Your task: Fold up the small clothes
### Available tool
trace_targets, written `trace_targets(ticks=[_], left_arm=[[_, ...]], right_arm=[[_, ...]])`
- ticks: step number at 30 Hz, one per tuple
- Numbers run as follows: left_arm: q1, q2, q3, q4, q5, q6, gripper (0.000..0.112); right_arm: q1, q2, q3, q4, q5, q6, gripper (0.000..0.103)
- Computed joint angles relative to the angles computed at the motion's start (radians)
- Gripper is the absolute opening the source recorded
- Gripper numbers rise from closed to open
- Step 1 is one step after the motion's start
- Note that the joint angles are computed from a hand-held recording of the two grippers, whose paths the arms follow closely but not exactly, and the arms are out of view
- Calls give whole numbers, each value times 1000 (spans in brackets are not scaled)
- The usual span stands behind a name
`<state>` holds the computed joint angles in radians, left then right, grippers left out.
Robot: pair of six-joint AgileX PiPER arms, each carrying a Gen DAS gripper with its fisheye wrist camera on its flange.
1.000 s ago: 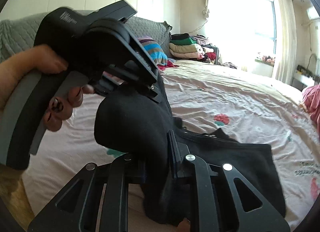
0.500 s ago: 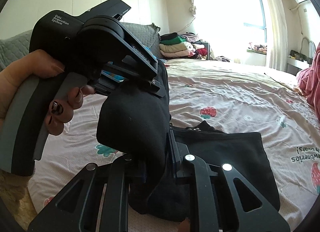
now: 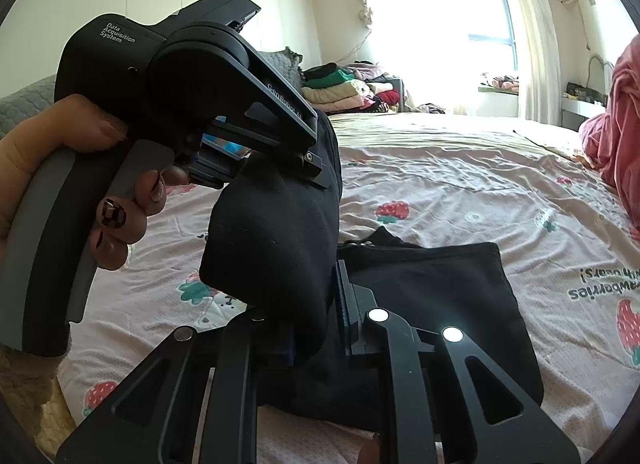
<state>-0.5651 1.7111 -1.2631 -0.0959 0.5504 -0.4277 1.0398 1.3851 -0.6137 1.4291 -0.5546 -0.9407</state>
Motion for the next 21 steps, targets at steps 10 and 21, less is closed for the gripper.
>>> trace_targets(ticks=[10, 21], left_arm=[[-55, 53, -63, 57, 26, -69, 13], [-126, 154, -186, 105, 87, -117, 14]], right_arm=[[-38, -50, 61, -32, 27, 63, 14], [-69, -116, 145, -29, 36, 112, 14]])
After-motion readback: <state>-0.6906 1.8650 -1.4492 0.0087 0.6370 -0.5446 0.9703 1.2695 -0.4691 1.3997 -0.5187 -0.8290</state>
